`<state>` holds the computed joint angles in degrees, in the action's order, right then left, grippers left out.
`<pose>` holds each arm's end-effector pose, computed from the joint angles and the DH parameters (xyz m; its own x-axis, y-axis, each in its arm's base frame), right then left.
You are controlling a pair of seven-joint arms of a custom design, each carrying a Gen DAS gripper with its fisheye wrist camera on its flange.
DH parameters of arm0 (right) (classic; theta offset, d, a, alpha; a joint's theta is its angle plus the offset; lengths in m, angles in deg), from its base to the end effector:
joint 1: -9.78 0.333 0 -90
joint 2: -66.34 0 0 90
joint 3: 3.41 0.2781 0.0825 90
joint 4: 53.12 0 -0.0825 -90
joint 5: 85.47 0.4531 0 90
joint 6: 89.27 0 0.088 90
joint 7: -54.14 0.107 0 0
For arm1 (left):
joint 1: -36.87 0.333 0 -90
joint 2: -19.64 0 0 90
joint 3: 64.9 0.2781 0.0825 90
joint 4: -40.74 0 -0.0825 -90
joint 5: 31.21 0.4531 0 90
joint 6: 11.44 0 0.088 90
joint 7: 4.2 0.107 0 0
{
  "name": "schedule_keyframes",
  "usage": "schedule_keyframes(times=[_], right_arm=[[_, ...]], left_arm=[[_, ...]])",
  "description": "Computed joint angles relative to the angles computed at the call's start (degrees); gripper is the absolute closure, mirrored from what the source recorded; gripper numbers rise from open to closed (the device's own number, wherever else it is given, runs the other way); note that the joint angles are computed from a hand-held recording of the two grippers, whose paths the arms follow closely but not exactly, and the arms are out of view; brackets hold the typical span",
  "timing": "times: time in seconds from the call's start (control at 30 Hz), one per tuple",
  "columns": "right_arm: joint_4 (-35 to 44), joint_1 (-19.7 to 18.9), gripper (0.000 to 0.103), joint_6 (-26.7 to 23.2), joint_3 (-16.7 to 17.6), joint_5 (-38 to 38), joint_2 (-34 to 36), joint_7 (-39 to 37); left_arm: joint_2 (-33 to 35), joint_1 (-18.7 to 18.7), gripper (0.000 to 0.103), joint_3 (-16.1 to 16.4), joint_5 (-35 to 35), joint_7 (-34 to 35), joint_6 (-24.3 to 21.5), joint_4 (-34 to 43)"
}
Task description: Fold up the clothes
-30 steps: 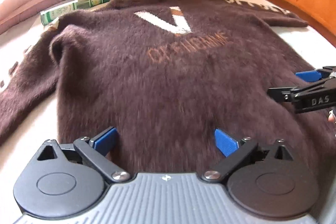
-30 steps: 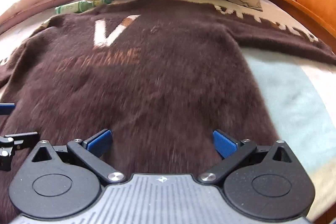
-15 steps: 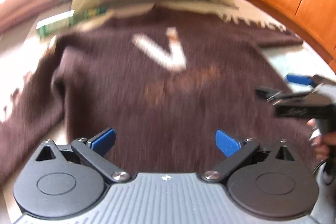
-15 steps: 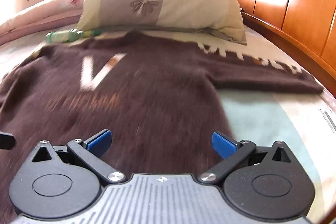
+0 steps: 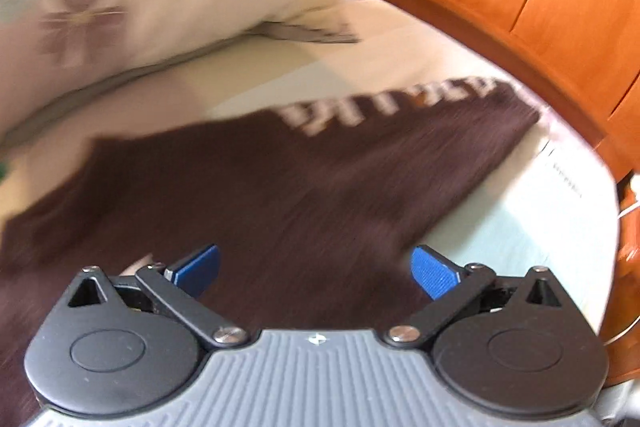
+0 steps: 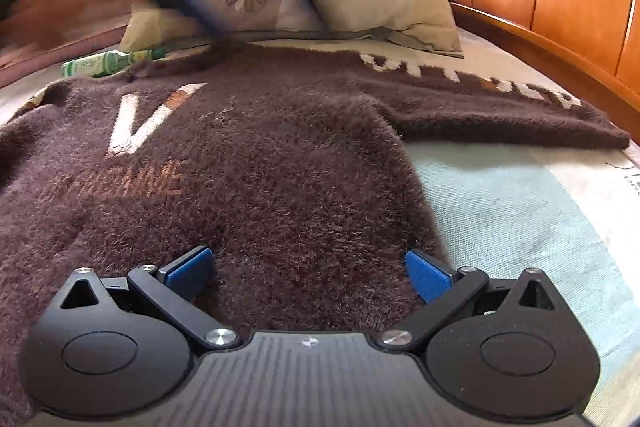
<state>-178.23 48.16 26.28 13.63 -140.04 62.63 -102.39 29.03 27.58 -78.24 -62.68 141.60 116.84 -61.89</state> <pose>0.3704 0.4534 0.3551 -0.4894 -0.8713 -0.0370 -0.5599 0.3464 -0.7527 0.6363 -0.2757 0.4300 -0.8900 -0.4354 0.1355 -0.4360 0.7255 -0.5325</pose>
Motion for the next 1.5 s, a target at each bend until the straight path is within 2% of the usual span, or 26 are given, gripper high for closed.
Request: schedule_keyframes(times=[0.03, 0.1, 0.17, 0.23, 0.27, 0.37, 0.47, 0.67, 0.73, 0.87, 0.9, 1.0, 1.13, 1.23, 1.37, 1.5], right_arm=[[-0.80, 0.00, 0.000, 0.69, -0.06, 0.02, -0.75, -0.08], [-2.30, -0.10, 0.000, 1.89, 0.12, -0.51, -2.27, 0.85], [-4.06, -0.38, 0.000, 3.60, 0.34, -1.01, -4.02, 2.25], [-6.17, -0.87, 0.000, 5.80, 0.65, -1.64, -6.03, 4.48], [-7.21, -1.14, 0.000, 6.75, 0.90, -2.09, -7.03, 5.78], [-9.20, -2.04, 0.000, 8.82, 1.61, -3.11, -8.97, 8.36], [-9.43, -2.71, 0.000, 9.42, 2.11, -3.00, -9.29, 8.46], [-9.63, -3.26, 0.000, 9.68, 2.76, -2.97, -9.69, 9.32], [-9.85, -3.34, 0.000, 10.10, 2.88, -3.28, -9.97, 9.73], [-10.32, -3.52, 0.000, 10.46, 3.10, -3.72, -10.60, 10.31], [-10.53, -3.59, 0.000, 10.59, 3.17, -3.90, -10.82, 10.58], [-11.24, -3.79, 0.000, 11.06, 3.33, -4.26, -11.53, 11.58], [-11.75, -4.09, 0.000, 11.69, 3.51, -4.55, -11.94, 12.30], [-11.46, -4.21, 0.000, 11.93, 3.51, -4.48, -11.51, 11.96], [-10.46, -4.19, 0.000, 11.27, 3.40, -3.70, -10.41, 10.83], [-9.20, -3.86, 0.000, 9.71, 3.36, -3.34, -9.25, 10.32]], left_arm=[[2.85, -1.04, 0.002, -0.48, 1.23, -1.70, 0.24, 2.63], [6.48, -3.14, 0.003, -1.15, 5.04, -2.63, 4.79, 4.41], [8.44, -4.33, 0.003, -1.96, 7.93, 0.54, 10.60, 3.85], [9.83, -4.75, 0.002, -2.74, 9.63, 4.46, 14.36, 3.30], [10.91, -4.86, 0.001, -2.89, 9.83, 4.28, 14.54, 4.27], [14.62, -5.06, 0.000, -3.14, 9.66, 1.17, 13.02, 8.79], [19.71, -7.35, 0.000, -1.69, 12.46, -8.55, 11.75, 15.72], [18.65, -8.56, 0.003, -1.37, 16.81, -17.79, 9.31, 17.31], [16.28, -6.16, 0.001, -3.19, 12.87, -17.75, 5.04, 16.19], [16.25, -3.76, 0.001, -4.91, 6.16, -17.85, -6.87, 18.46], [16.65, -4.17, 0.001, -4.76, 5.98, -18.44, -7.59, 18.82], [18.51, -6.48, 0.001, -3.94, 7.81, -21.21, -5.54, 19.69], [23.43, -8.51, 0.001, -3.83, 9.23, -24.63, -2.48, 24.55], [26.54, -10.21, 0.001, -3.40, 11.87, -27.58, -2.41, 28.96], [26.28, -10.33, 0.002, -3.27, 13.42, -30.42, -5.24, 30.47], [17.67, -7.36, 0.002, -3.38, 12.79, -27.32, -5.62, 22.08]])
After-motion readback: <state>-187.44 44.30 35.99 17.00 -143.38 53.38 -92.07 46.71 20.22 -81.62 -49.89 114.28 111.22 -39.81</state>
